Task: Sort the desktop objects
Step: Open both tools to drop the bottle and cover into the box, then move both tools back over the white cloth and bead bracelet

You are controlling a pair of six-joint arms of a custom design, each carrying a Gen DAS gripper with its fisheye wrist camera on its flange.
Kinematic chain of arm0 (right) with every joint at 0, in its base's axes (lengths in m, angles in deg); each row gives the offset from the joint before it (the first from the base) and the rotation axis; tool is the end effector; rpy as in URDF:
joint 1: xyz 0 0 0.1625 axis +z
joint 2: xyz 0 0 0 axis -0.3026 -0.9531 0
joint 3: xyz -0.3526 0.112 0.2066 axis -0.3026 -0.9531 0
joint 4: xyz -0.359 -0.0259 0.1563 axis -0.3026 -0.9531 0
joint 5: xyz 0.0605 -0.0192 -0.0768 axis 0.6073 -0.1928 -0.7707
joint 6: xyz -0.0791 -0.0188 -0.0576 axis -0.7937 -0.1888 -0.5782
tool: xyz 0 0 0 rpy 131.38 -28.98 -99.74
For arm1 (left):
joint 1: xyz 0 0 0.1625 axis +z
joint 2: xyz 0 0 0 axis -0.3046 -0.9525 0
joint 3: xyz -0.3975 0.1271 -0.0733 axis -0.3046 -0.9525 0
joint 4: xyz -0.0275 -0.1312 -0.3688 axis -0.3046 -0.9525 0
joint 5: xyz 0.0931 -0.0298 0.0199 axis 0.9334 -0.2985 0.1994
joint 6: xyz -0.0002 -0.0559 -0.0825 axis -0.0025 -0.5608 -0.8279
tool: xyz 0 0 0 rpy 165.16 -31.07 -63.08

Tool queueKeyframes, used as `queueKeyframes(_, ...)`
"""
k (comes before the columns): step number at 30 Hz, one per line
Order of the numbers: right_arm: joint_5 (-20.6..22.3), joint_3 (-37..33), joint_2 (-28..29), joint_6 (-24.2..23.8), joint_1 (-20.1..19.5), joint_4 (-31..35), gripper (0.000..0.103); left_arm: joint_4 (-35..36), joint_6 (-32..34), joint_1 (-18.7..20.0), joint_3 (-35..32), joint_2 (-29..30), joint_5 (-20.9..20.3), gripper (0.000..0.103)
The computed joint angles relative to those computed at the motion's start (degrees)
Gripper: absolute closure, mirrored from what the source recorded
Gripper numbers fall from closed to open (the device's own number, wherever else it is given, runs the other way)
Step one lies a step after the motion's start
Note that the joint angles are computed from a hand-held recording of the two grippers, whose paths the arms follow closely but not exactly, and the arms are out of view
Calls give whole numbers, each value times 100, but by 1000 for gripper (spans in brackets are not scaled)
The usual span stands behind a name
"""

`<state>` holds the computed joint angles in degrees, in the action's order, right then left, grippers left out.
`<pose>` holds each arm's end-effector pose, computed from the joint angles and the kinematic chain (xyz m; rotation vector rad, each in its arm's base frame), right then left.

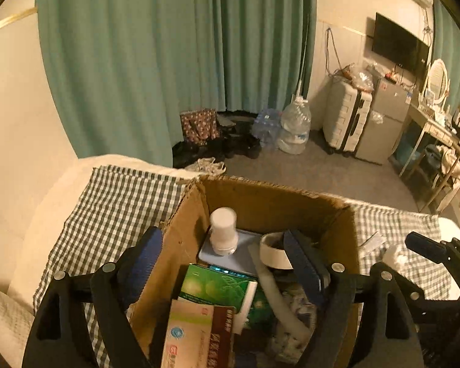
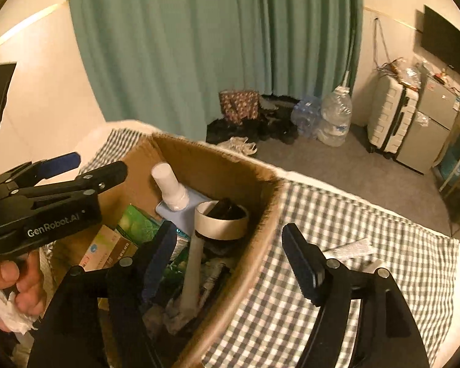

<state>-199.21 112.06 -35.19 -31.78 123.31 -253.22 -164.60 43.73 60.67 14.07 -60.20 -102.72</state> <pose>0.2055 -0.4947 0.2780 0.2028 -2.2388 0.9668 -0.3333 -0.5884 0.1890 0.8144 2.3047 -0.7822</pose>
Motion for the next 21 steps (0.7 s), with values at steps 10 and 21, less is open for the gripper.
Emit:
queueKeyframes(10,-856,589,-763,-5,678,-959,9,-251,-189,-680,554,-610,-45,0)
queueKeyframes(21,-2034,1263,-1661,-606,1159,-1586,0,-368,-399,-1352,1012,-799,-227,0)
